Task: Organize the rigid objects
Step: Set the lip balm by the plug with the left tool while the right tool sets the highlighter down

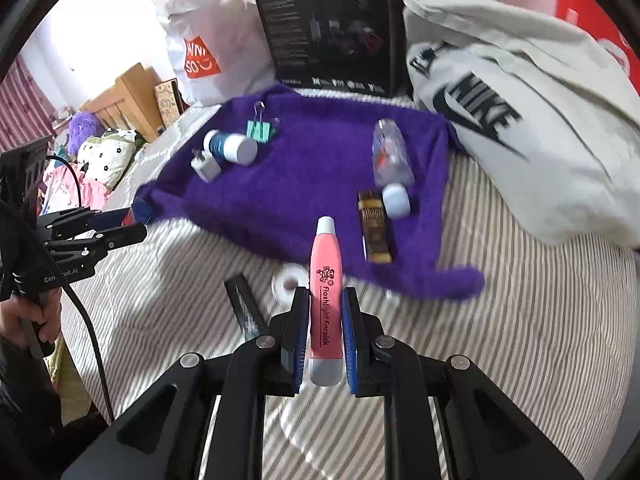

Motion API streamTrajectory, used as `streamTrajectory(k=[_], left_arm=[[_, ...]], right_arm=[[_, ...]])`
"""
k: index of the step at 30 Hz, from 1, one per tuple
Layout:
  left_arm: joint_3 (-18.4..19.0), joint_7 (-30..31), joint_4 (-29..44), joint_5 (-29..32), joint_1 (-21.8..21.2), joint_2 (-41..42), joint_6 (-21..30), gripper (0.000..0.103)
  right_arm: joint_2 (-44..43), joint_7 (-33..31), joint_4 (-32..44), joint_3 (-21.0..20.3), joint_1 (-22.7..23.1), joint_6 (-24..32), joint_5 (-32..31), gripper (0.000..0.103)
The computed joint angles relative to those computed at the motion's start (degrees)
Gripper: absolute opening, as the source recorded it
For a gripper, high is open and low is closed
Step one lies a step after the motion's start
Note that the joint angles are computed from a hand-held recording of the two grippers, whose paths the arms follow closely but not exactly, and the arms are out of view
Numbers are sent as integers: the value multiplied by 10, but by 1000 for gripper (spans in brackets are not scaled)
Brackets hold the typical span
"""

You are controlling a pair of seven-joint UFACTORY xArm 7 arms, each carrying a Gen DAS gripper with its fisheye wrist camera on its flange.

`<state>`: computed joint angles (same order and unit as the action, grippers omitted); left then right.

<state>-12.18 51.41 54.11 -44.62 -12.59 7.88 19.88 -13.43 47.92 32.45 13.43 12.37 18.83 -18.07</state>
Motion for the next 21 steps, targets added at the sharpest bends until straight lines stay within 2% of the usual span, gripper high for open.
streamTrajectory(k=[7,15,21], left_arm=[[2,-44,67,42,12,52,20,35],[-5,-108,126,109,24,116,30,35],[-14,-144,162,146,39,155,42,35]], right_arm=[[62,-40,65,-20,2,6,-9,16],[118,-92,112,-47,14,8,17,16],[170,-102,154,-66,18,25,8,16]])
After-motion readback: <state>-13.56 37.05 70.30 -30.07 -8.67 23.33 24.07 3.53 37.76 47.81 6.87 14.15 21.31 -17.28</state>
